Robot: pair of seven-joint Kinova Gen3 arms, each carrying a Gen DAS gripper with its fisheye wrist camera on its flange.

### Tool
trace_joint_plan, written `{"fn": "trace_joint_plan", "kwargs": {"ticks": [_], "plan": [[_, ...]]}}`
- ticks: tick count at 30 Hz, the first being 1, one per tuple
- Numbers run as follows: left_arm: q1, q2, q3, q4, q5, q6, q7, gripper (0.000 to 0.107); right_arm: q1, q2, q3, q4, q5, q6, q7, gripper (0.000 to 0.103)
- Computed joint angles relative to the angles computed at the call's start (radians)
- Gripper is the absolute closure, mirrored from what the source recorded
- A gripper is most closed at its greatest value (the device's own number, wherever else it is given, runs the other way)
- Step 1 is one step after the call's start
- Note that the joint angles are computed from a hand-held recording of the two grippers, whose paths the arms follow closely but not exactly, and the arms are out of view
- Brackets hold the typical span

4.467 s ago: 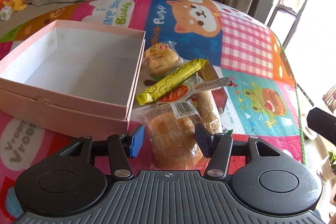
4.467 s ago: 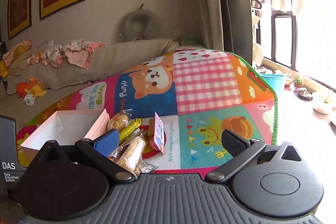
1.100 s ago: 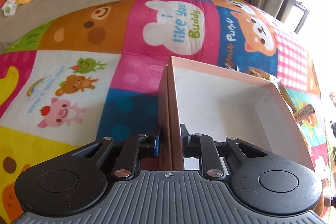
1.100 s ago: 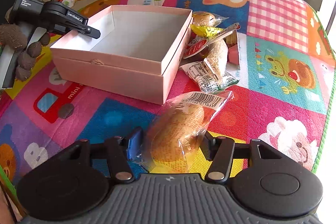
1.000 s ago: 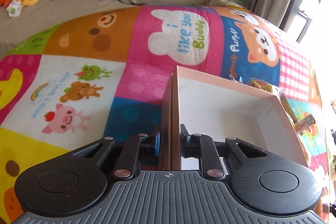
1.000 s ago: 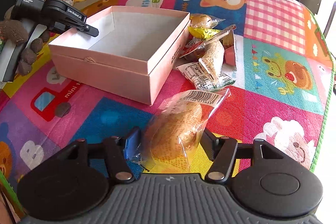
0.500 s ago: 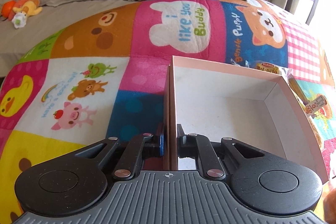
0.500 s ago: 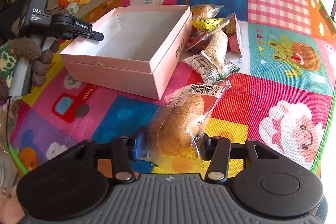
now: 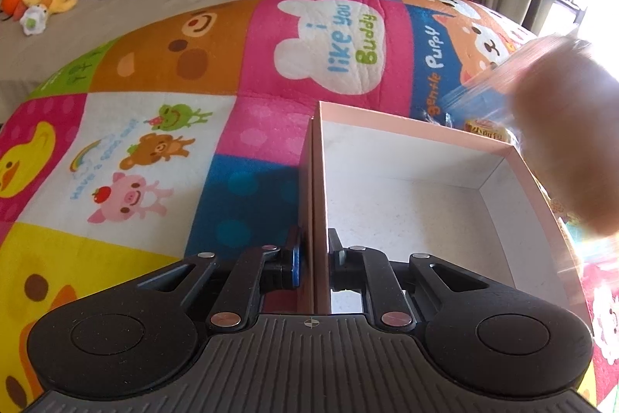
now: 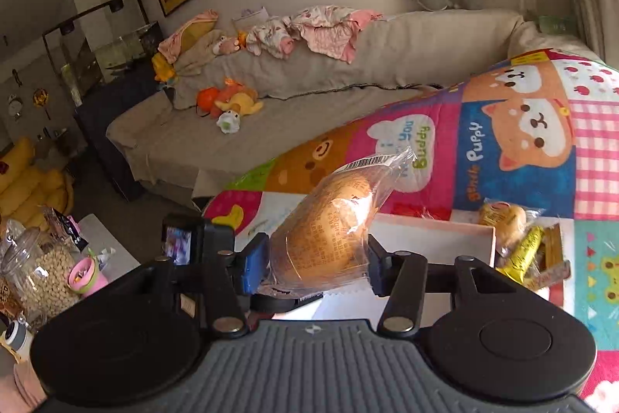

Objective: Organize objects

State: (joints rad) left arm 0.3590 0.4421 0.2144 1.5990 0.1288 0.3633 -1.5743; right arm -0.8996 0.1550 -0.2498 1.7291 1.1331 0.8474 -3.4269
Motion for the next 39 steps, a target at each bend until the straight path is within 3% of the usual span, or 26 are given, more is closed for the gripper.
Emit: {"fn": "trace_joint_plan", "kwargs": {"ticks": [1,5,12,16,20,22,25,27,29,31,33,35,37,39], "plan": [[-0.004,-0.001,0.004,0.002,0.003,-0.001,-0.004,0.093,0.021,0.016,0.01,-0.017,-0.021,-0.022,0.016,0.027],[-0.001,-0.004,0.001,0.009,0.001,-0.008,-0.008,0.093,0.049,0.028,0.039,-0.01,-0.064,-0.051,0.03,0.027],[-0.026,-0.006,0.025,0.02,0.021,-0.019,-0.023,0.092,0.024,-0.034,0.001,0.109,-0.077,0.138,-0.032,0.026],[-0.033,-0.013,0.031,0.038,0.035,-0.036,-0.034,0.092,0.06,-0.074,-0.017,0.175,-0.113,0.223,-0.082,0.022],[-0.031,-0.02,0.027,0.046,0.038,-0.036,-0.032,0.092,0.167,-0.088,0.02,0.21,-0.132,0.153,-0.112,0.016],[-0.038,-0.022,0.032,0.048,0.046,-0.034,-0.033,0.091,0.234,-0.054,0.051,0.18,-0.161,0.087,-0.051,0.015],[-0.048,-0.027,0.039,0.059,0.061,-0.039,-0.034,0.091,0.27,0.036,0.141,0.096,-0.232,-0.008,0.07,0.015],[-0.046,-0.03,0.036,0.065,0.063,-0.045,-0.031,0.091,0.306,0.103,0.157,0.031,-0.267,-0.053,0.151,0.011],[-0.047,-0.032,0.036,0.068,0.066,-0.046,-0.028,0.091,0.35,0.19,0.127,-0.059,-0.269,-0.032,0.233,0.004],[-0.064,-0.03,0.052,0.069,0.077,-0.045,-0.038,0.09,0.442,0.252,0.047,-0.127,-0.295,-0.034,0.314,0.004],[-0.094,-0.026,0.08,0.074,0.101,-0.05,-0.06,0.089,0.527,0.296,-0.031,-0.175,-0.341,-0.03,0.395,0.01],[-0.105,-0.025,0.09,0.079,0.119,-0.056,-0.069,0.089,0.553,0.311,-0.063,-0.179,-0.352,0.0,0.477,0.016],[-0.103,-0.027,0.089,0.087,0.126,-0.068,-0.07,0.089,0.53,0.274,-0.021,-0.127,-0.371,-0.023,0.511,0.017],[-0.116,-0.029,0.103,0.099,0.138,-0.085,-0.082,0.089,0.469,0.219,0.072,-0.062,-0.428,-0.057,0.533,0.029]]}}
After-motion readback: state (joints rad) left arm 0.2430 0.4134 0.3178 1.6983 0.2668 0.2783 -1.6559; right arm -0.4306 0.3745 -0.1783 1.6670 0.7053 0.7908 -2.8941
